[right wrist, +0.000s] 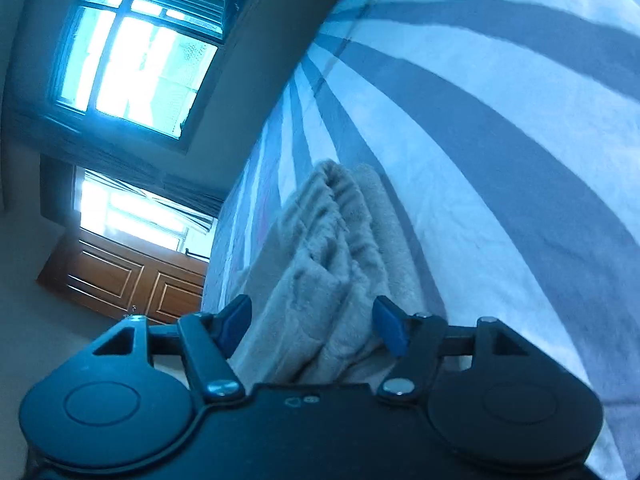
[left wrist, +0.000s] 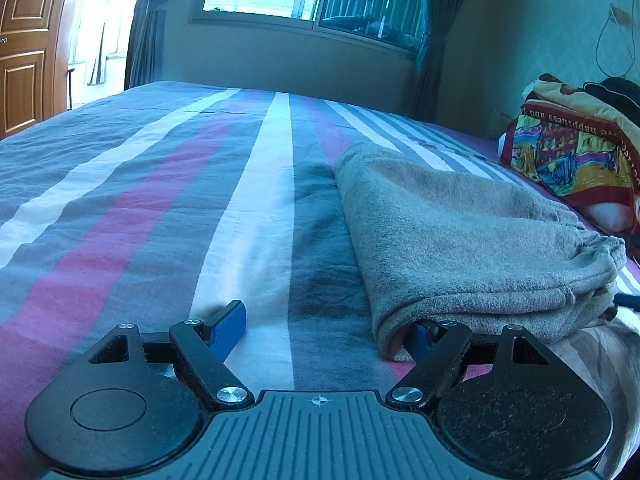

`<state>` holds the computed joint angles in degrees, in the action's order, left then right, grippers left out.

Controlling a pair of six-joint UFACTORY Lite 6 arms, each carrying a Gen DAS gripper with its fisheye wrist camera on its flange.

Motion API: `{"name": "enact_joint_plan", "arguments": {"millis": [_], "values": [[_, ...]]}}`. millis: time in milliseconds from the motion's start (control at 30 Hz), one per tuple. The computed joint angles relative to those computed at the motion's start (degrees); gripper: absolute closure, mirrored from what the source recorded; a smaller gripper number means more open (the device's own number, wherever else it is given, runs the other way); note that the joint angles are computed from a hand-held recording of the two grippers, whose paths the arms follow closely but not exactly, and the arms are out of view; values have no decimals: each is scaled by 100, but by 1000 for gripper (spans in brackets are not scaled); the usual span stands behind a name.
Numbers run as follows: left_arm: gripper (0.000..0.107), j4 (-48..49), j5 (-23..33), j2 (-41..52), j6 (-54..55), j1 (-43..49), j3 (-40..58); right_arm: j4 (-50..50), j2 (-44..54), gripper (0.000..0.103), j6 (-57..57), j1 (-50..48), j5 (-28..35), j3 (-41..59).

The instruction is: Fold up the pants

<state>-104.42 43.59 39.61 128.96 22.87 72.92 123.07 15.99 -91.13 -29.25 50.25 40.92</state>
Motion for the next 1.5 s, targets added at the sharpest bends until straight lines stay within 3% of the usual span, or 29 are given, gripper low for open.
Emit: {"name": "enact_joint_plan", "arguments": {"millis": [200,333,400,500,567,667,767,833,933,1233,1367,1500], "values": [[26,-100,-13,-37,98,-17,-66,361,721,42,-81,420,-189,682],[26,-815,-150,-386,1345,-200,-506,-33,942,60,90,959,-1306,1586],[26,-766,-192,-343,1145,-190,-398,-70,675,64,-138,1226,-1731,1732],[26,-251,48,-121,202,19,-91,318,16,67,-814,1325,-1448,1518],[25,-302,33,-112,175,-14,-93,554,-268,69,-1057,1258,-1029,1364],[24,-253,-10,-56,-40,-21,-44,1119,-238,70,-1741,1292,-1070,1189],[22,-287,-87,-19,18,-73,-20,1012,698,71,-1181,1134,-1579,1423],[22,-323,-118,-6,63,-95,-23,1138,1102,72,-1148,964,-1204,1289],[22,-387,-155,-3,144,-131,-34,1438,930,71,-1539,1037,-1115,1053],[22,-404,-209,-55,187,-145,-60,1314,1094,71,-1208,924,-912,1130],[22,-353,-172,-34,166,-124,-43,1630,420,72,-1555,976,-549,600],[20,-325,-187,-45,255,-152,-52,1678,752,72,-1659,1023,-1052,779]]}}
